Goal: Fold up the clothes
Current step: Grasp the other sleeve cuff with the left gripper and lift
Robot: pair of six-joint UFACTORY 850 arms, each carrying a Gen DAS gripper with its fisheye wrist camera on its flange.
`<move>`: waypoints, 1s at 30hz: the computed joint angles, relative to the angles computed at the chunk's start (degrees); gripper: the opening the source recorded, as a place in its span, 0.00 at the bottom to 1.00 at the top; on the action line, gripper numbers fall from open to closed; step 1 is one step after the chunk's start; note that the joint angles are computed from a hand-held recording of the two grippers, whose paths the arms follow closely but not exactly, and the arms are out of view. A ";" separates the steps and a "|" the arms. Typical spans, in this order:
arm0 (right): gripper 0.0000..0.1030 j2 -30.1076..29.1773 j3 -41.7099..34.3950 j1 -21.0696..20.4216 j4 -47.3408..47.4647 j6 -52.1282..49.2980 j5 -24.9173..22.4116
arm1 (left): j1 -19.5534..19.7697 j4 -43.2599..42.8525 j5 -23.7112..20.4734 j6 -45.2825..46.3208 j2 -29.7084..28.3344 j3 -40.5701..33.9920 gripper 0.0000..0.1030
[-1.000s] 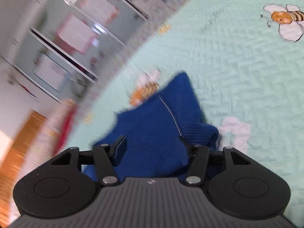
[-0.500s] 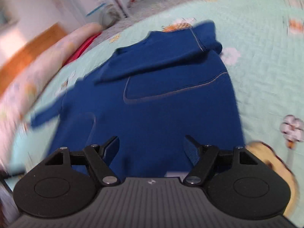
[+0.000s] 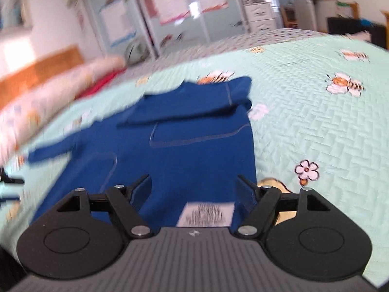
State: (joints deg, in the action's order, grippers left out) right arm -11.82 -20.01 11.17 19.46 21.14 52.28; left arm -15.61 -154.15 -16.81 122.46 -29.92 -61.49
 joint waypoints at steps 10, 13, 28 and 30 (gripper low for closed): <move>0.74 -7.10 -3.20 -1.69 -2.02 6.05 2.17 | 10.48 23.70 -4.19 -43.04 -13.84 -18.28 0.73; 0.77 -8.55 -4.38 0.05 0.99 2.01 2.27 | 12.30 23.80 -5.00 -46.82 -17.51 -23.36 0.73; 0.80 -12.52 -9.51 4.10 14.12 -10.55 0.49 | 13.93 22.61 -3.05 -48.06 -29.78 -42.78 0.49; 0.81 -12.72 -9.74 4.21 14.60 -11.14 0.47 | 13.78 23.19 -2.70 -48.11 -30.17 -43.44 0.13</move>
